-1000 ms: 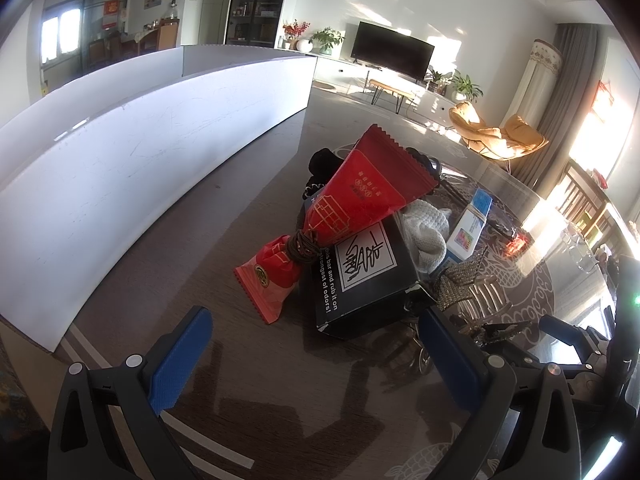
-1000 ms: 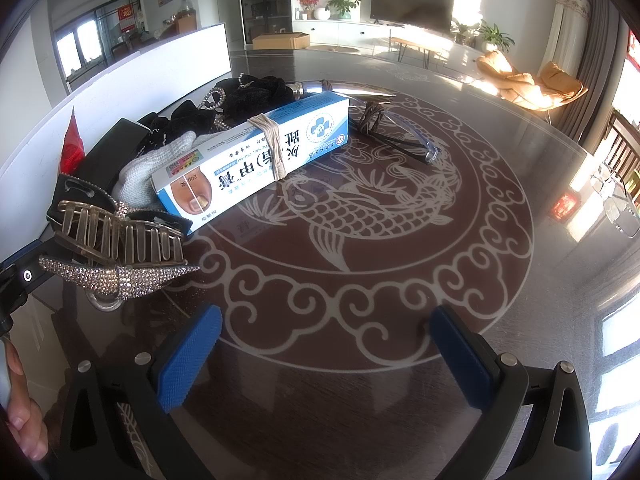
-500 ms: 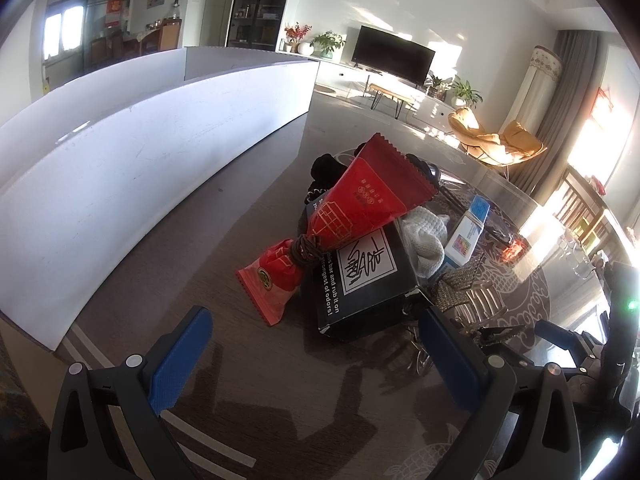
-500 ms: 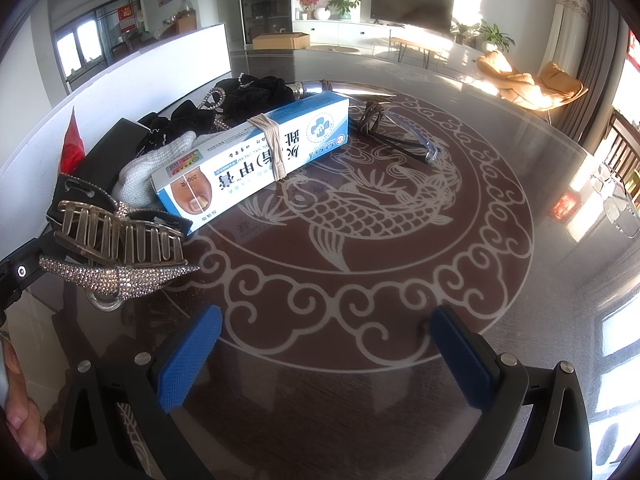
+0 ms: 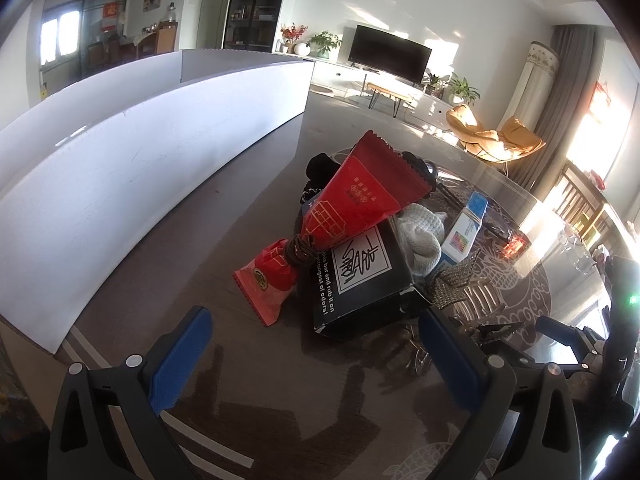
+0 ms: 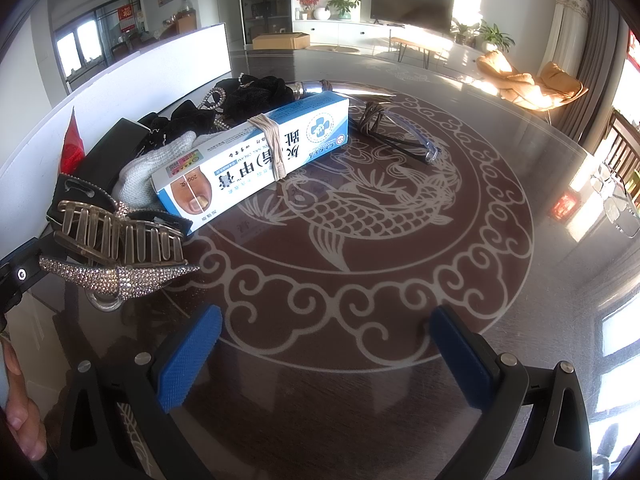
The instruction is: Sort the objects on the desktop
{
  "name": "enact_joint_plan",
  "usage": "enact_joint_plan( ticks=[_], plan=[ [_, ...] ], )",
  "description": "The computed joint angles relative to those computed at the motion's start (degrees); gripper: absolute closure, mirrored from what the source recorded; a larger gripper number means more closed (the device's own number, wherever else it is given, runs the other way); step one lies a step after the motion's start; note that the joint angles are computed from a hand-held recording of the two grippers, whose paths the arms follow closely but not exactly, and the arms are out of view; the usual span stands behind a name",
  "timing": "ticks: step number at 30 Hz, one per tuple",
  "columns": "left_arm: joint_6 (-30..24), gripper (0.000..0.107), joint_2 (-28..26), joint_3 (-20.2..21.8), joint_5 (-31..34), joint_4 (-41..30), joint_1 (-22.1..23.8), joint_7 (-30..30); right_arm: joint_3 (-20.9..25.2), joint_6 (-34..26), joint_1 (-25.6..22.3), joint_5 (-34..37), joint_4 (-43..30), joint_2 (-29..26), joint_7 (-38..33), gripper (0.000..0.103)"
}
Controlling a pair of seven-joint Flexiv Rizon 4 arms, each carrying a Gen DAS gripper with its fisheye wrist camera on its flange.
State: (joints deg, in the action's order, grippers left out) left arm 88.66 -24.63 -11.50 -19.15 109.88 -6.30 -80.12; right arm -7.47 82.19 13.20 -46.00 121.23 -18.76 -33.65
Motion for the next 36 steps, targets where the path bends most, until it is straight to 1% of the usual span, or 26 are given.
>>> enact_joint_plan(
  ticks=[10,36],
  plan=[
    [0.4,0.004,-0.3,-0.1,0.2,-0.2,0.1,0.0,-0.1,0.0,0.1,0.0,0.0,0.0,0.0,0.0],
    [2.2,0.004,-0.1,-2.8,-0.5,1.2,2.4,0.7,-0.1,0.0,0.1,0.1,0.0,0.0,-0.1,0.0]
  ],
)
